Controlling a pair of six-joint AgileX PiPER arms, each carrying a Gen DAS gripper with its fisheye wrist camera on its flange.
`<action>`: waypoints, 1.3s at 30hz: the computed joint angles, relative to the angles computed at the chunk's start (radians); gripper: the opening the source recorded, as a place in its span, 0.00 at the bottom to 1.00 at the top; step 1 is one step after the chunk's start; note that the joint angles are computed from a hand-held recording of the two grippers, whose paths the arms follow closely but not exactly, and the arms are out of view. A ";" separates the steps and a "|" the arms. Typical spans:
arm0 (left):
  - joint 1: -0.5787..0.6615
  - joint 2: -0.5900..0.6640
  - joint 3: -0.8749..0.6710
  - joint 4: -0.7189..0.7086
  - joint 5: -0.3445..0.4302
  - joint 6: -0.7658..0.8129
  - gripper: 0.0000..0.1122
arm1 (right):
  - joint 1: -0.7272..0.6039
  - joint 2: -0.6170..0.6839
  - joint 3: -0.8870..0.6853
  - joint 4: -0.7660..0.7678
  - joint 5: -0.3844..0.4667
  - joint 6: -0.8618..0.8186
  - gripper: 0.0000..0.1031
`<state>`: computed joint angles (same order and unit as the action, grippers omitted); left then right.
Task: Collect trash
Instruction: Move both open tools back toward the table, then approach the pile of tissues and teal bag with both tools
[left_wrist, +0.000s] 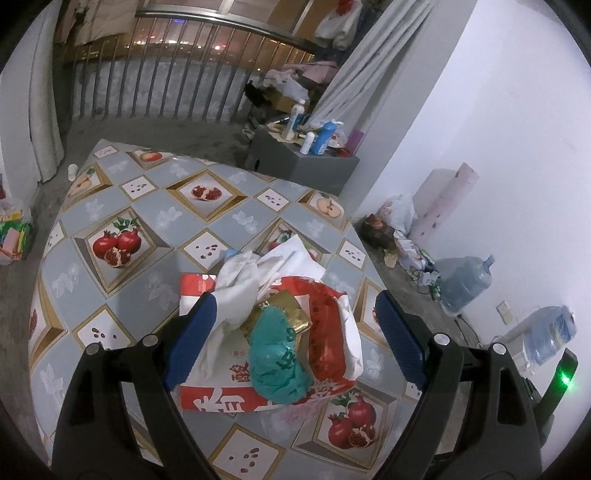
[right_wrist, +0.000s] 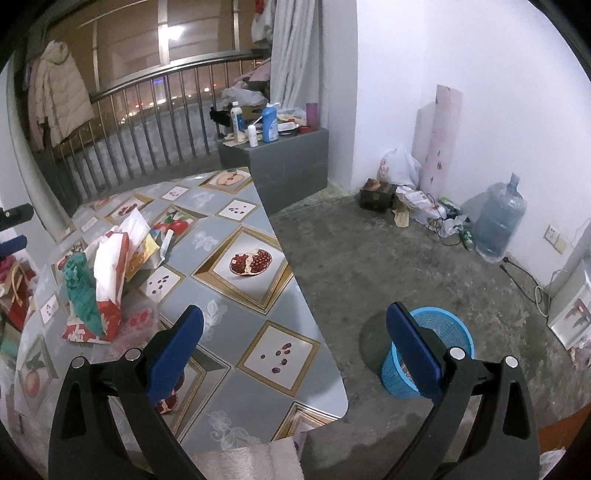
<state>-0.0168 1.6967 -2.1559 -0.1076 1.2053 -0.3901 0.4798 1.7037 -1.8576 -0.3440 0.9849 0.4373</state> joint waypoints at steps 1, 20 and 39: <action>-0.001 -0.001 0.002 0.002 -0.001 -0.003 0.74 | -0.002 -0.002 0.002 0.002 -0.002 0.000 0.93; -0.003 -0.048 0.126 0.026 -0.049 -0.044 0.74 | -0.012 -0.013 0.032 0.035 -0.034 0.004 0.93; 0.007 -0.082 0.228 0.067 -0.087 -0.069 0.74 | -0.010 -0.006 0.134 0.254 -0.174 -0.064 0.93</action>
<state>-0.0101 1.6149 -1.9283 -0.0406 1.1180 -0.4587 0.4701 1.6977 -1.7234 -0.0899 0.8113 0.3734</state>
